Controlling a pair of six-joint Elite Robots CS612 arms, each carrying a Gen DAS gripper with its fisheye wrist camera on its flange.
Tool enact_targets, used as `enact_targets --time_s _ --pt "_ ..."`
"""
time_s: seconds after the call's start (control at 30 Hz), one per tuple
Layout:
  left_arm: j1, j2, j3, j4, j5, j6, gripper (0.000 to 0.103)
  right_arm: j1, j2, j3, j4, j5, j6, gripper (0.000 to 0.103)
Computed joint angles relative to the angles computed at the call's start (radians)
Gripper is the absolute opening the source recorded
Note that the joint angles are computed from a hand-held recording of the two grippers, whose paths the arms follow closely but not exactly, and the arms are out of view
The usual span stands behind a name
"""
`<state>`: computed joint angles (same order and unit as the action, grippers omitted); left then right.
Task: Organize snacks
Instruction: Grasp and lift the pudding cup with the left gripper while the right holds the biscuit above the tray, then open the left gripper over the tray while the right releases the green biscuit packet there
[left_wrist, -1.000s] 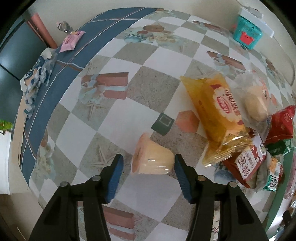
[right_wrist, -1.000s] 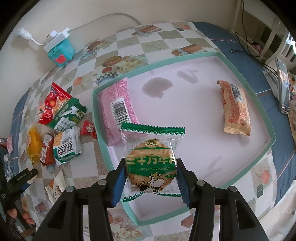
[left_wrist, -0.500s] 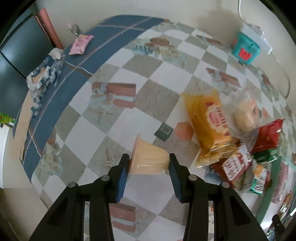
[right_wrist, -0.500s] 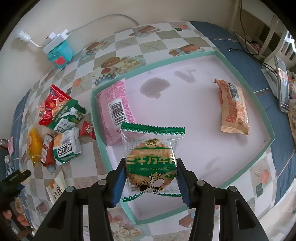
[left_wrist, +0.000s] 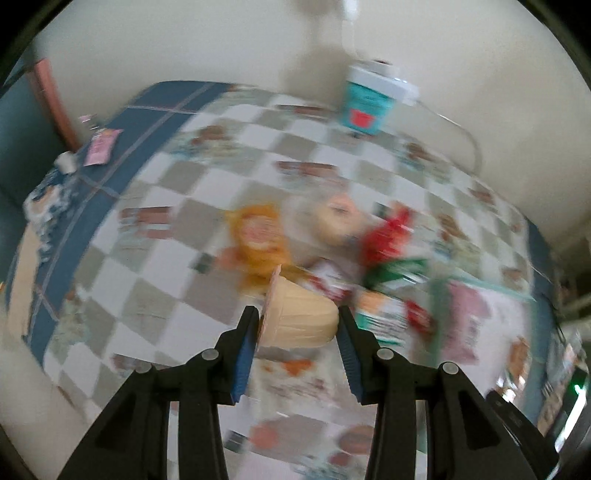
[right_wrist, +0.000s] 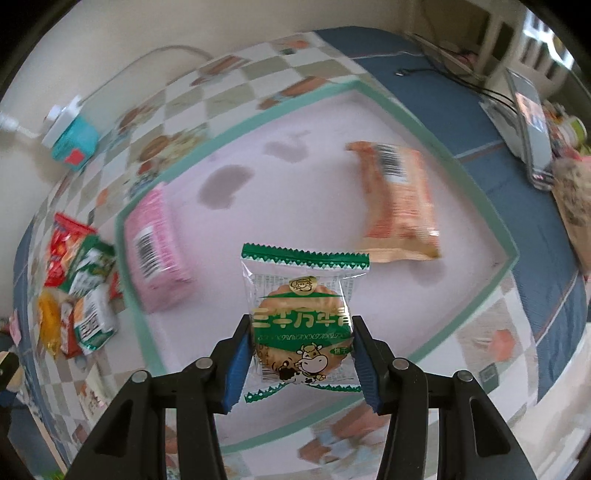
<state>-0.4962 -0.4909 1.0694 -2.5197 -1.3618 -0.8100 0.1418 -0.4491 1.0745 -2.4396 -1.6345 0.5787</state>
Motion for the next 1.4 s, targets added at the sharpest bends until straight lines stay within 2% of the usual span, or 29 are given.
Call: enact_targets --time_s 0.27,0.5,0.63,0.83,0.97,1.0,1.07,1.17,1.23,1.3,1.33,1.4 --pt "-0.049 0.046 -0.087 -0.003 -0.11 0.143 0.044 -0.028 -0.024 0.055 -0.045 -0.015 0.028 0.054" --pt "-0.09 0.113 -0.209 0.097 -0.163 0.258 0.044 -0.048 -0.038 0.092 -0.086 -0.001 0.046 0.054" --pt "-0.109 0.143 -0.263 0.148 -0.172 0.315 0.044 -0.056 -0.048 0.114 -0.11 0.012 0.05 0.054" --pt "-0.123 0.171 -0.309 0.191 -0.17 0.356 0.045 -0.06 -0.063 0.144 -0.144 0.029 0.053 0.055" --pt "-0.125 0.176 -0.315 0.191 -0.175 0.363 0.045 -0.065 -0.077 0.166 -0.17 0.042 0.059 0.062" --pt "-0.125 0.175 -0.312 0.184 -0.173 0.364 0.047 -0.067 -0.081 0.174 -0.185 0.049 0.061 0.062" --pt "-0.125 0.171 -0.304 0.174 -0.174 0.366 0.058 -0.067 -0.088 0.182 -0.196 0.05 0.057 0.063" --pt "-0.12 0.166 -0.299 0.172 -0.176 0.348 0.059 -0.064 -0.094 0.186 -0.197 0.034 0.062 0.064" --pt "-0.111 0.159 -0.289 0.175 -0.165 0.309 0.061 -0.063 -0.101 0.192 -0.201 0.025 0.064 0.065" --pt "-0.1 0.146 -0.268 0.171 -0.137 0.251 0.078 -0.061 -0.107 0.197 -0.205 0.019 0.061 0.073" --pt "-0.094 0.139 -0.254 0.164 -0.119 0.22 0.087 -0.059 -0.109 0.197 -0.206 0.013 0.056 0.073" --pt "-0.079 0.123 -0.228 0.16 -0.078 0.152 0.087 -0.053 -0.107 0.188 -0.203 0.002 0.045 0.073"
